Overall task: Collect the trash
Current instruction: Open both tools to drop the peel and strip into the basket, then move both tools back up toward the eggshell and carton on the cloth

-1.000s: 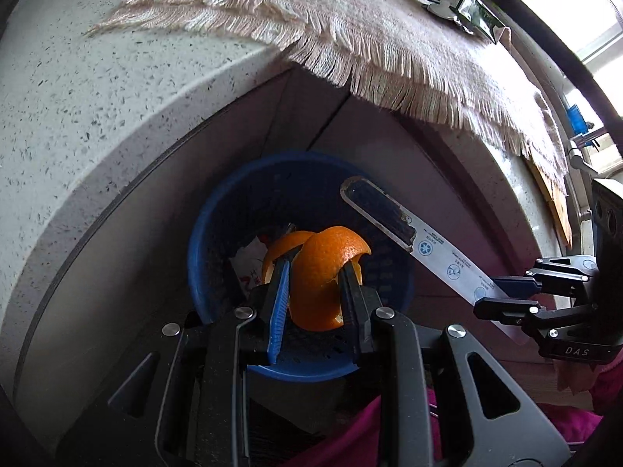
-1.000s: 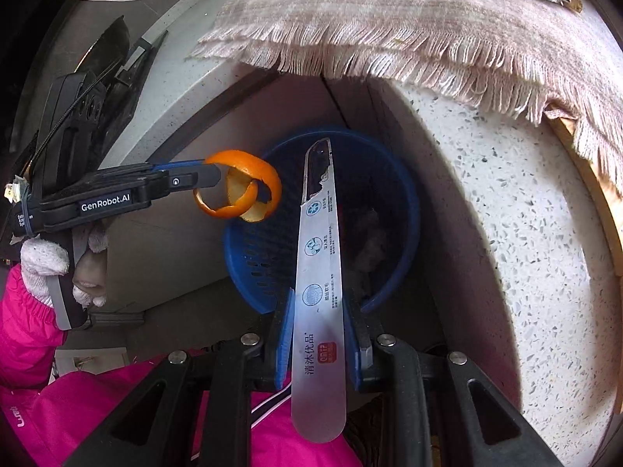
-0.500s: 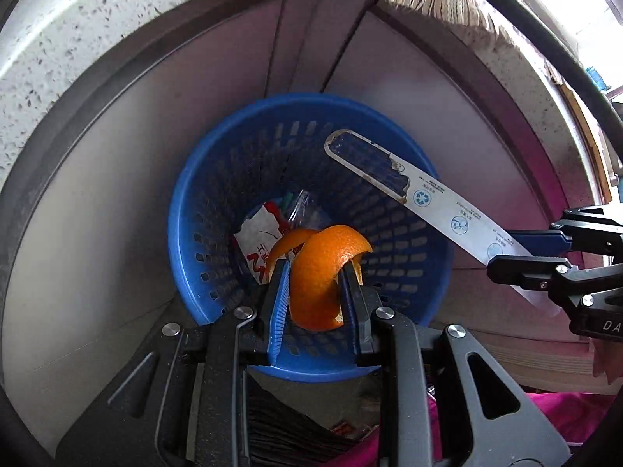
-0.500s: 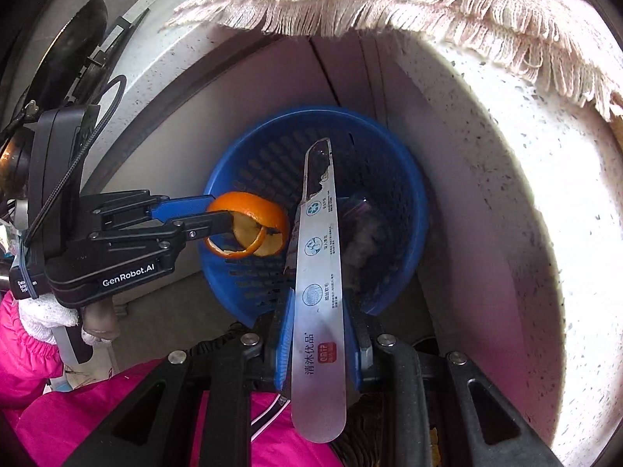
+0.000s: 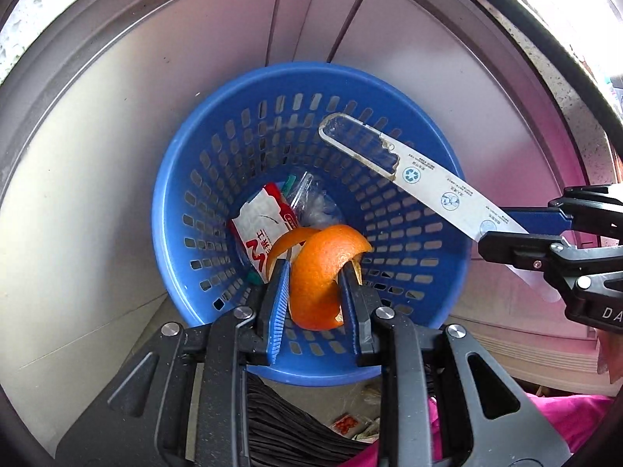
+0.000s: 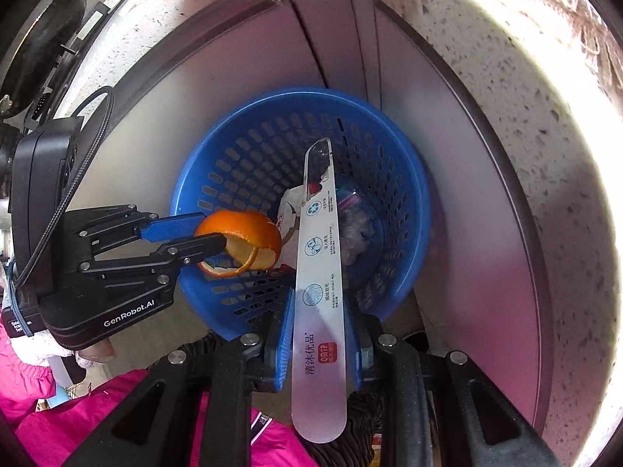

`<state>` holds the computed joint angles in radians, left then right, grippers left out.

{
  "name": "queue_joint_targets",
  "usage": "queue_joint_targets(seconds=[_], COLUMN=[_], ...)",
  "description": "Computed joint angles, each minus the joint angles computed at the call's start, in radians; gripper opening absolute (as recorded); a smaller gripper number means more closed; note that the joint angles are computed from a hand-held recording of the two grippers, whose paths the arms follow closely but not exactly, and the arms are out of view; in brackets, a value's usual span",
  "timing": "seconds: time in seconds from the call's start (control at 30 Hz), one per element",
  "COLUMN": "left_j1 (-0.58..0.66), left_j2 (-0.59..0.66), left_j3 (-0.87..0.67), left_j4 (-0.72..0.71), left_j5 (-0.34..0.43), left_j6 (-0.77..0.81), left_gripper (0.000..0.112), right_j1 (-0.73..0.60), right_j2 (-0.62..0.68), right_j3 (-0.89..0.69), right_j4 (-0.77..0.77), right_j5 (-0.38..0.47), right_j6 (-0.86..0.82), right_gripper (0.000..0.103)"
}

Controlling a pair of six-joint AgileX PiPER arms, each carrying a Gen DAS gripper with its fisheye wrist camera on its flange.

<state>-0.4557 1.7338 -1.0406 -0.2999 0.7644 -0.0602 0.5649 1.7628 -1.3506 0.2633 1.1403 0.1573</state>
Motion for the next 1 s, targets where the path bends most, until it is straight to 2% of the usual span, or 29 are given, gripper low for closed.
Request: queue_joint_targets(seconds=[0.2,0.3,0.37,0.43,0.63,1.0], left_j1=[-0.009,-0.006,-0.005,-0.006,-0.007,-0.002], left_j2=[0.005,0.007,0.007,-0.002,-0.005,-0.056], left_j3=[-0.021,-0.028,-0.032,-0.031,-0.047,-0.080], left_j4=[0.028,0.029,0.034,0.043,0.064,0.125], left_j5=[0.021,0.022,0.023,0.017,0.038,0.073], left_j6=[-0.028,-0.033,-0.045,-0.053,-0.055,-0.084], left_gripper=[0.025,0.033,0.048,0.055,0.055,0.056], right_j1=[0.005,0.003,0.003,0.004,-0.004,-0.022], right_j2=[-0.002,-0.008,-0.014,-0.020,-0.034,-0.078], right_j3=[0.001,-0.001,-0.002,-0.005,-0.020,-0.061], right_j4=[-0.003,-0.009,-0.015,-0.017,-0.009,-0.003], right_j5=[-0.016,-0.015,-0.017,-0.019,-0.003,0.046], right_j6=[-0.004,0.003,0.009,0.014,0.003,-0.006], right_gripper=[0.029,0.035,0.051,0.056,0.060,0.061])
